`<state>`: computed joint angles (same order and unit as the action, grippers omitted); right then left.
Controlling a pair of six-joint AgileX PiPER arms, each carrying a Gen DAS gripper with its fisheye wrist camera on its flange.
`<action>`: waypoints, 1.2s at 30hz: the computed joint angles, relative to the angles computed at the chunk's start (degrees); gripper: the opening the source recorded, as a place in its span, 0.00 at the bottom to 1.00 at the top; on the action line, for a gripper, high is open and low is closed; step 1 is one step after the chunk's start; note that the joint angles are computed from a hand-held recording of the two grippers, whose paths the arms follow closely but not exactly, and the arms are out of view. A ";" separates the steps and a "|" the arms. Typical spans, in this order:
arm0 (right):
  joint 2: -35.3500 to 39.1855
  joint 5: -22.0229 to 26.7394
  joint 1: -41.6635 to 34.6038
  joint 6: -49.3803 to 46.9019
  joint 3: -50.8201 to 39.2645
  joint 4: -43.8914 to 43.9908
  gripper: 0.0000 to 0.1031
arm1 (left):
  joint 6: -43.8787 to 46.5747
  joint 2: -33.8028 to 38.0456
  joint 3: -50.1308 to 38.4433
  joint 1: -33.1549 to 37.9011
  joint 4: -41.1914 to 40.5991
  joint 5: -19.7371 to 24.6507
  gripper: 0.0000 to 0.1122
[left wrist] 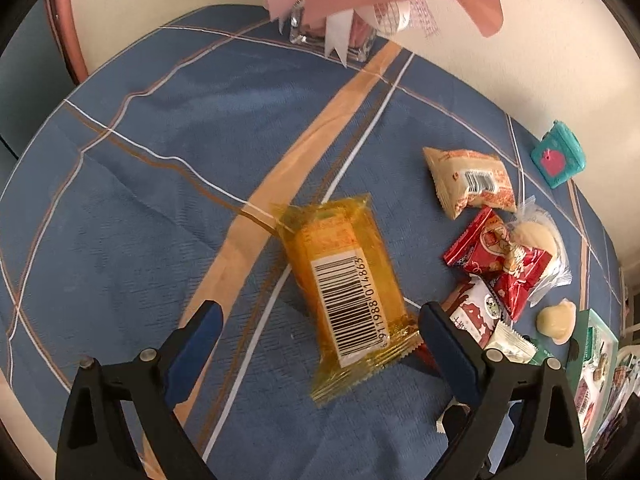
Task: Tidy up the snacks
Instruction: 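Grasp the orange cake with left tool while right tool grasps the white pastry bag, then carry both held snacks over the white tray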
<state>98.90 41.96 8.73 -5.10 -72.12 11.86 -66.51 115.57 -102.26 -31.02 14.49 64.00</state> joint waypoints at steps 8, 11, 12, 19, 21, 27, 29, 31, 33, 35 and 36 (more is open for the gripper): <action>0.86 -0.76 2.00 3.00 -1.19 -3.62 0.72 | 1.01 0.25 -0.30 0.28 -1.42 -2.43 0.67; 0.79 -0.30 1.76 1.96 -1.53 -2.33 0.60 | 1.56 0.06 -0.15 0.32 -2.14 -2.87 0.56; 0.99 -0.11 1.85 1.86 -1.89 -2.03 0.56 | 1.63 -0.17 0.17 0.31 -2.30 -3.24 0.50; 0.49 1.64 0.68 -2.02 -2.75 1.30 0.52 | 0.21 -1.35 -0.49 -0.85 -2.63 -1.00 0.40; -0.15 1.98 0.37 -2.99 -2.89 1.95 0.52 | -0.40 -1.62 -1.06 -1.37 -2.27 -0.03 0.40; -2.49 4.00 -0.86 -6.26 -3.72 5.08 0.52 | -2.31 -3.02 -3.10 -2.81 -0.77 1.98 0.39; -3.58 4.86 -1.54 -7.64 -3.95 6.48 0.52 | -3.41 -3.71 -4.05 -3.73 0.61 2.95 0.39; -5.10 5.18 -1.94 -8.61 -3.74 7.22 0.52 | -4.42 -4.48 -4.77 -4.67 1.90 3.72 0.39; -6.57 5.75 -2.61 -9.67 -3.57 7.76 0.52 | -5.19 -4.89 -5.61 -5.36 2.90 4.56 0.39; -7.45 6.28 -3.31 -10.51 -3.81 8.04 0.52 | -5.94 -5.41 -6.08 -6.10 3.78 5.28 0.39; -7.72 6.65 -3.68 -10.95 -4.07 8.28 0.52 | -6.22 -5.66 -6.14 -6.38 4.03 5.47 0.39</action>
<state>91.18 48.61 5.04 -16.05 -76.18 20.14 -72.72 109.92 -108.40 -37.40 18.53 69.47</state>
